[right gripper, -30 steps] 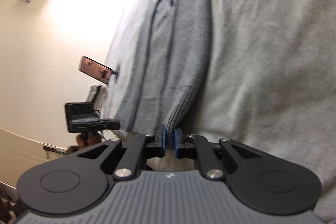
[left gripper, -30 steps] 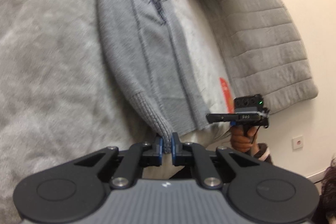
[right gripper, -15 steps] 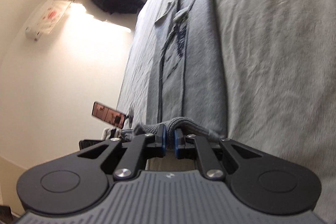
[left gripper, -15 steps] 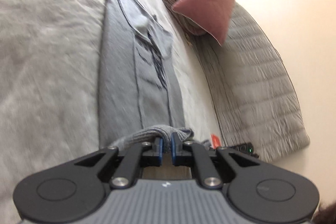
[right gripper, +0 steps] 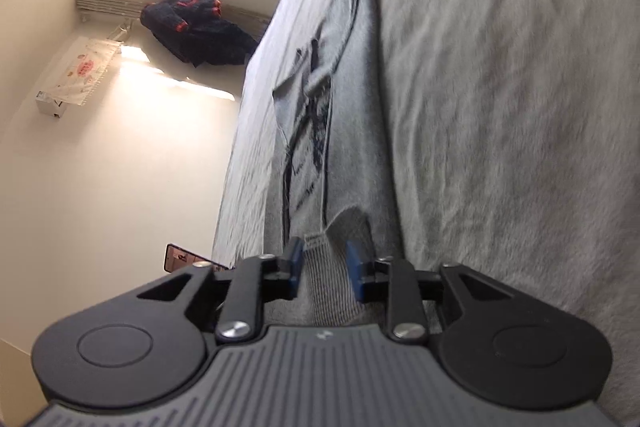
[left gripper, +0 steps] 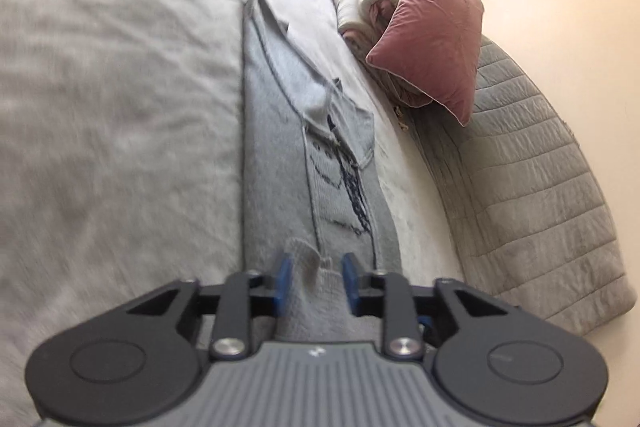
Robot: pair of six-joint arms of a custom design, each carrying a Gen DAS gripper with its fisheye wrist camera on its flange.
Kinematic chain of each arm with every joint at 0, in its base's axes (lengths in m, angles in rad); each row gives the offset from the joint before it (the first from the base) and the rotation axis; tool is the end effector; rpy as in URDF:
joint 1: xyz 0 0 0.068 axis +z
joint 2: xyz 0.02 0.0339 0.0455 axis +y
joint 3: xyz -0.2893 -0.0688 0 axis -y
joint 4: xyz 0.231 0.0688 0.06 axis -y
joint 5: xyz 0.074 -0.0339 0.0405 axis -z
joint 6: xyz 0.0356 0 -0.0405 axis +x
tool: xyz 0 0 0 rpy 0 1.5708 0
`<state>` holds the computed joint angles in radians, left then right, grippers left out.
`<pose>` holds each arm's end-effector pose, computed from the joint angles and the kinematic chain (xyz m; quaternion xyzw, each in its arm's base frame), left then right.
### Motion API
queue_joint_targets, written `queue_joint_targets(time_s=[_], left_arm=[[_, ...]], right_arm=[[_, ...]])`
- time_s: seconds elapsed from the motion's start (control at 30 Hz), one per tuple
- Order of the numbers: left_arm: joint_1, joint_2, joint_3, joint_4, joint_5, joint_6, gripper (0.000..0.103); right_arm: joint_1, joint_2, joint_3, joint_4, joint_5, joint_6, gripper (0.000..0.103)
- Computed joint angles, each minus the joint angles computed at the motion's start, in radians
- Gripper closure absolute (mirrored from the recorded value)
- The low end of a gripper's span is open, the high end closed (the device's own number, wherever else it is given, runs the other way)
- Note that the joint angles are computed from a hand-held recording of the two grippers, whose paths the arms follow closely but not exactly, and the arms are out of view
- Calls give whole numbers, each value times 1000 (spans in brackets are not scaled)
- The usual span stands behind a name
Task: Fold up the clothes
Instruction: 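Lift the hem and fold it up toward the collar with both grippers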
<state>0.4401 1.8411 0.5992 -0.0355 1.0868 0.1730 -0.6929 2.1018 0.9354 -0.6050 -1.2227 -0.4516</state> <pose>0.2440 0.0801 0.1064 -0.0378 0.8493 -0.4499 0.2736 0.2486 -0.1629 0.0898 0.1551 0.8019 0.5245 0.2403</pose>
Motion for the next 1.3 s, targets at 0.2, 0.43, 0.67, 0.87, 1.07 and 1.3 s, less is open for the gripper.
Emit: queue_joint_targets(time_s=[0.2,0.43,0.67,0.87,1.07,1.3], left_arm=[[-43,-28,-31,65,-63,12,59],[-81,-42,-68,117,-114,24,59],[-83,-49,-78,118,-121,44,60],[-98,-54,-88,118,-109,55,60],[-118,-41,-121,215,-143,-8,73],[-97,-5,-130,299,-68,-139,95]], right_arm=[[25,-69,-85,176,22,58,67],[96,-88,-179,419,80,186,67],[82,-74,-158,356,86,91,67],[108,-71,-149,330,79,56,67],[115,-70,-170,395,97,83,79],[126,-98,-218,542,89,192,92]])
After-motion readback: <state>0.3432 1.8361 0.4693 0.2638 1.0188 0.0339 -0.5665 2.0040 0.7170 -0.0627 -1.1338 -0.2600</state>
